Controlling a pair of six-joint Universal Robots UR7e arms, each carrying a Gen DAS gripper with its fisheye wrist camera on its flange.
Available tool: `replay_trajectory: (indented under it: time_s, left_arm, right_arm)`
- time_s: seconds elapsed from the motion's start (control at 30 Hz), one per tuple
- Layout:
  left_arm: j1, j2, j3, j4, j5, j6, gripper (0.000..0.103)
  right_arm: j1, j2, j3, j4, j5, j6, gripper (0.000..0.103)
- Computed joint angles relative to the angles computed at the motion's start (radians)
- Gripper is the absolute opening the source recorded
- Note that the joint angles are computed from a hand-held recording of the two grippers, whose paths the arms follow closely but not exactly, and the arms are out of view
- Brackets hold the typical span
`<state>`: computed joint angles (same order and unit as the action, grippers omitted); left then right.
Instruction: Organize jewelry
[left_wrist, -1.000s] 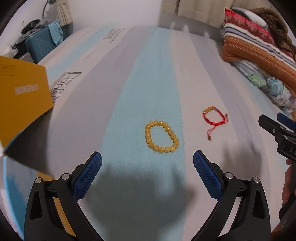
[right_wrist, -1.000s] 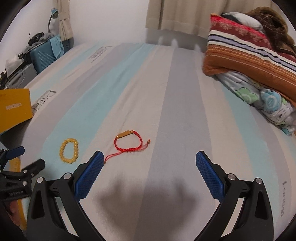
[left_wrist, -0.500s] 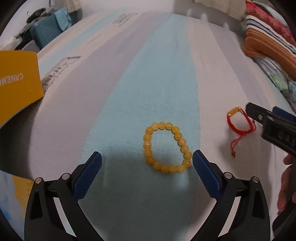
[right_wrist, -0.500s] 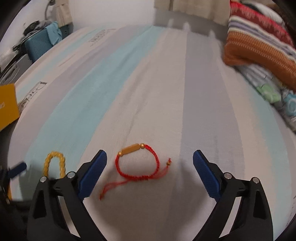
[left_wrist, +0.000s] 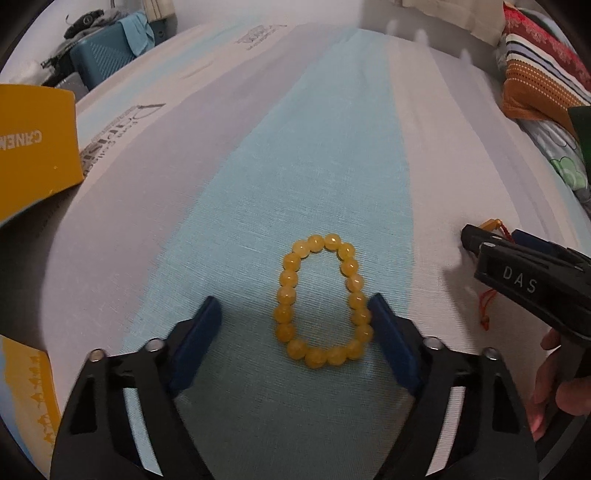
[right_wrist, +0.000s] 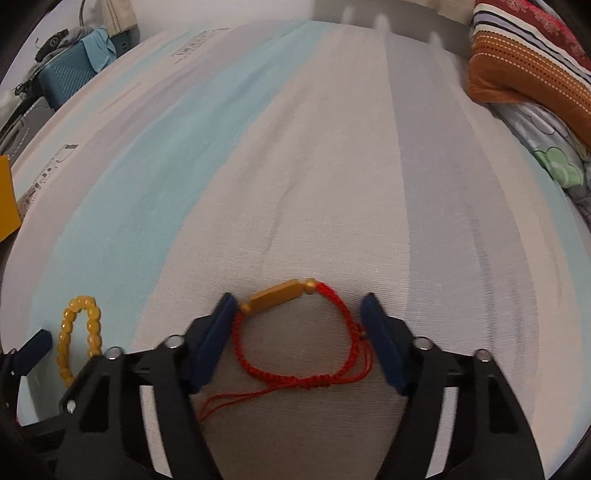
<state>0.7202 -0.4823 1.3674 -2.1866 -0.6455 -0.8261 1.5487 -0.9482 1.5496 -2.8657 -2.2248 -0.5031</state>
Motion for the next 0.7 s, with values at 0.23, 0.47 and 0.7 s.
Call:
replay_trajectory:
  time_s: [0.23, 0.47, 0.7]
  left_arm:
    - [-0.010, -0.013, 0.011, 0.075, 0.061, -0.060, 0.019]
    - [-0.017, -0.040, 0.033, 0.053, 0.035, -0.065, 0.019]
    - [-0.038, -0.058, 0.046, 0.081, 0.039, -0.084, 0.019]
  right_arm:
    - [0.008, -0.015, 0.032, -0.023, 0.006, -0.031, 0.023]
    - [0.012, -0.052, 0.069, -0.040, 0.025, -0.033, 0.008]
    - [0.019, -0.112, 0.108, -0.040, 0.060, 0.003, 0.008]
